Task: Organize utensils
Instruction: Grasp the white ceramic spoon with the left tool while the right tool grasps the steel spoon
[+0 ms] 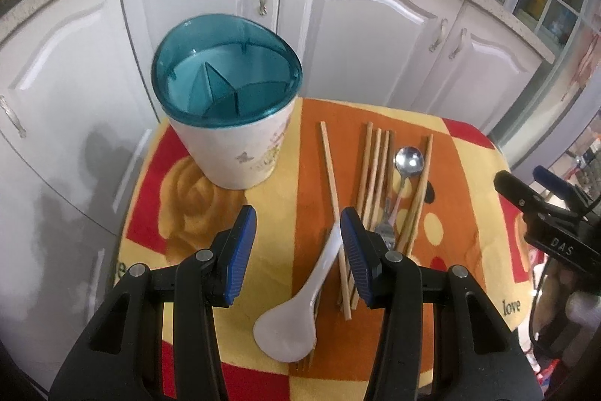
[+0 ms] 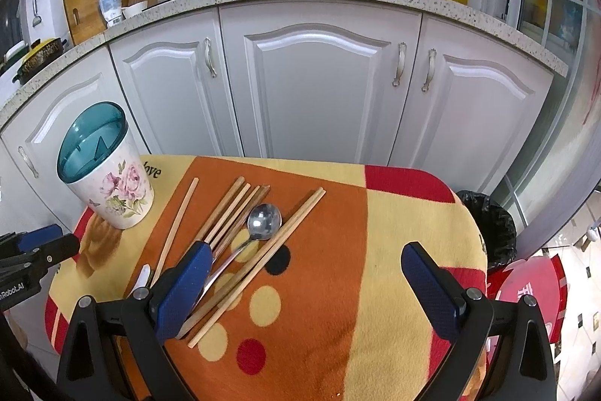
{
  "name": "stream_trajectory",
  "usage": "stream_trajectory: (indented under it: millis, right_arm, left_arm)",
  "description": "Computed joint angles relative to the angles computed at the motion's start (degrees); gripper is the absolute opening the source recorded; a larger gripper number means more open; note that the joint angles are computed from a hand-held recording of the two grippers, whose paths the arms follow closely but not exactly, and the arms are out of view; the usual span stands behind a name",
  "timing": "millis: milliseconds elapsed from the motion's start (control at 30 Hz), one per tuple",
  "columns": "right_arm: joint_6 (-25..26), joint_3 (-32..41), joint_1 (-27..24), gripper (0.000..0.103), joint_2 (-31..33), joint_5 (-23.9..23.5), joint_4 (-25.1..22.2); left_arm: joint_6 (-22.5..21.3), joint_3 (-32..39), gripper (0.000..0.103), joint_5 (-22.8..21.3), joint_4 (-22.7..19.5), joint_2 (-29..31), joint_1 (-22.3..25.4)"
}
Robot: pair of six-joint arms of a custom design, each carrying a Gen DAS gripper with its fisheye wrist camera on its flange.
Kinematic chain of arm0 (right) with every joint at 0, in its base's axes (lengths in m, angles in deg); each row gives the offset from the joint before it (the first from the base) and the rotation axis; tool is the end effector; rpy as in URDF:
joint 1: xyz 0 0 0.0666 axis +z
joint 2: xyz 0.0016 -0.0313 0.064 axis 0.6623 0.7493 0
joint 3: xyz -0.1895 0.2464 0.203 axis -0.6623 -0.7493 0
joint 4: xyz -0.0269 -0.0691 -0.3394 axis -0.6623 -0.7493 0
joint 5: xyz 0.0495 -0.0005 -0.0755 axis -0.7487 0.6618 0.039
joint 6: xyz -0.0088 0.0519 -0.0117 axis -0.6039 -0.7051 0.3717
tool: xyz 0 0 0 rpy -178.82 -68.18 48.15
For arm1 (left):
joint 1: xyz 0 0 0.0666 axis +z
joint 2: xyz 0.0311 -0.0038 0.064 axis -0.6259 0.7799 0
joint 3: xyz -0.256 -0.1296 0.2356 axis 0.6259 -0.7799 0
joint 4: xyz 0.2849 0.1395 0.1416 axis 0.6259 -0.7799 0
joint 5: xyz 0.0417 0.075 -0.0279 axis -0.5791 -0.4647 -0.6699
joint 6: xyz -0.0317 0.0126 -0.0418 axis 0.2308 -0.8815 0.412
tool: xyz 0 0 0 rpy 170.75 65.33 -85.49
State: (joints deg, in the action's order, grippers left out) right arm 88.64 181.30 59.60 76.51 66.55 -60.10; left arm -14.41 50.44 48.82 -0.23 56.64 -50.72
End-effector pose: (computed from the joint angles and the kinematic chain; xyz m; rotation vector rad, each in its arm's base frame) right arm 0.5165 0.1696 0.5051 -0.4042 2.3735 0.1761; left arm 0.4418 -0.0893 0.5131 -0.3163 2.4905 -0.0934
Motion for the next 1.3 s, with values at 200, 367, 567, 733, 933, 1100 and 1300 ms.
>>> stream_trajectory:
  millis: [200, 367, 567, 733, 933, 1100, 1300]
  right_arm:
    - [0.1, 0.1, -0.1, 0.101, 0.4, 0.0, -0.5]
    - [0.0, 0.3, -0.4, 0.101, 0.9, -0.5, -1.0]
    - [0.1, 0.4, -1.4, 0.101, 1.9, -2.1, -1.8]
    - [-0.7, 1.8, -2.8, 0.1, 4.2, -8.2, -4.2]
    - [-0.7, 6.3, -3.7, 0.07, 8.8, -15.1, -7.6]
    - [-2.3, 12.9, -4.0, 0.06, 13.8, -20.4, -11.1]
    - [-2.0, 25.4, -4.0, 0.047, 22.3, -23.6, -17.5]
  left_arm:
    - [-0.2, -0.5, 0.046, 1.2, -0.3, -0.1, 0.4]
    - [-0.3, -0.9, 0.046, 1.9, -0.2, -0.4, 0.8]
    - [-2.8, -2.9, 0.046, 4.9, -0.4, -1.3, 1.6]
    - [-4.7, -3.7, 0.046, 9.8, -1.7, -0.2, 2.1]
    - [-9.0, -2.0, 0.046, 15.2, -2.9, 3.6, 2.3]
    - [-14.6, 0.9, 0.046, 19.5, -4.3, 7.5, 2.6]
    - [-16.6, 3.8, 0.045, 21.7, -6.0, 11.0, 3.5]
